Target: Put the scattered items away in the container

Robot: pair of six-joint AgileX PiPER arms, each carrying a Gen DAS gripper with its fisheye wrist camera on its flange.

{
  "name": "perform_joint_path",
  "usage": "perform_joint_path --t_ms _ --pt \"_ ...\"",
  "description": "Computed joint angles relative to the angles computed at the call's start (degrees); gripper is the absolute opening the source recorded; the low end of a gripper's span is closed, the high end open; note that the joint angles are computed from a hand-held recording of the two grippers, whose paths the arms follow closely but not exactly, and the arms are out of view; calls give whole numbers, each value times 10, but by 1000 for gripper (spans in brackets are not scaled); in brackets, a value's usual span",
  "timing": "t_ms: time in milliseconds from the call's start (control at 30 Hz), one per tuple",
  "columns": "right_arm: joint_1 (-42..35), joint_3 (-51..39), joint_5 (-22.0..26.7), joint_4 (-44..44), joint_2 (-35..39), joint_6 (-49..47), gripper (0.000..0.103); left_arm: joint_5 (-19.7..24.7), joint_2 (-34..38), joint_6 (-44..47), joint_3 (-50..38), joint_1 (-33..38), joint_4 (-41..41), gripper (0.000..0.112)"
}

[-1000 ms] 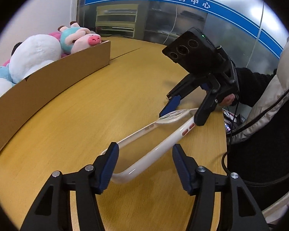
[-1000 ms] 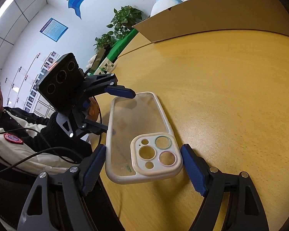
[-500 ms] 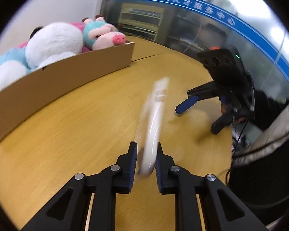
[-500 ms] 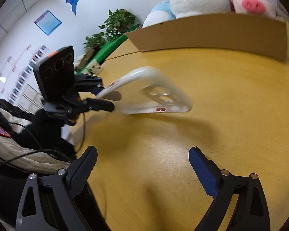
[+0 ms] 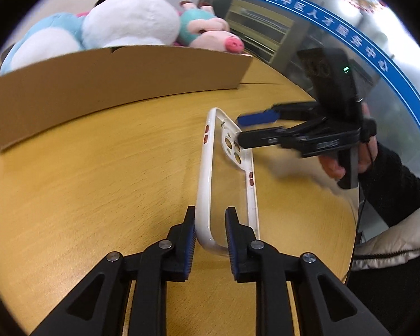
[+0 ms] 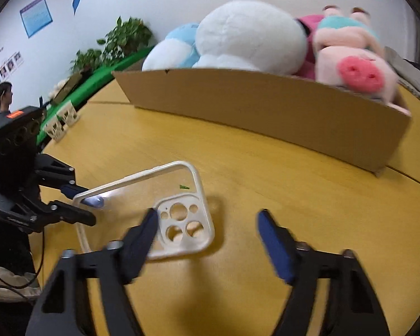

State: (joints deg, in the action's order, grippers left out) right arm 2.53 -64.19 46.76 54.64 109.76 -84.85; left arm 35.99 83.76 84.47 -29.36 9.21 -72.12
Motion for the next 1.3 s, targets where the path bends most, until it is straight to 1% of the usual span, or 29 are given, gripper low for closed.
perform_joint_path --t_ms 33,100,133,167,200,267,300,333,467,533,700,800,867,900,967,1033,1067,1200,1233,1267,1300 --pt "3 -5 3 -1 7 4 44 -12 -3 -9 3 -4 2 21" --pt "10 -16 9 -3 22 13 26 -23 1 -21 3 -7 3 22" --pt "12 -10 -2 -3 19 16 24 -38 1 -34 2 -12 9 22" --pt "13 0 -18 -3 12 17 8 -53 0 -48 2 -19 16 22" --pt "12 17 -37 -4 -2 18 9 -71 -1 -73 2 -25 33 22" --pt "5 56 -75 -3 -35 15 9 -61 -5 -74 7 -4 25 22" --pt "-2 76 -88 4 -48 2 9 -52 -1 -68 7 6 18 22" --pt "-7 95 -97 10 -61 -5 9 -52 0 -72 8 5 17 22" --pt "-5 169 -160 32 -120 -20 9 -87 -2 -107 4 -39 30 21" --pt "-6 187 -170 44 -132 -22 9 -98 7 -141 -7 -54 44 11" --pt "5 208 -193 58 -159 -3 8 -120 13 -189 -27 -76 69 11" --pt "11 200 -197 74 -171 1 8 -119 -3 -230 -51 -73 98 11" --pt "13 184 -194 89 -180 4 8 -112 -16 -279 -83 -70 148 11" --pt "26 178 -202 96 -185 12 8 -109 -22 -305 -101 -70 176 11" --pt "43 147 -213 97 -189 31 8 -96 -27 -359 -160 -66 245 12" --pt "63 97 -225 89 -178 57 8 -79 -23 -395 -224 -61 297 12" --pt "70 70 -228 80 -169 75 8 -66 -11 -409 -271 -56 321 12" --pt "104 -22 -256 40 -132 152 9 -28 56 -440 -427 -47 378 13" --pt "109 -52 -258 27 -117 175 9 -19 81 -451 -470 -49 394 6" --pt "105 -76 -247 32 -105 176 8 0 107 -453 -514 -49 396 2" --pt "105 -107 -234 21 -90 191 7 24 140 -460 -570 -49 397 2"
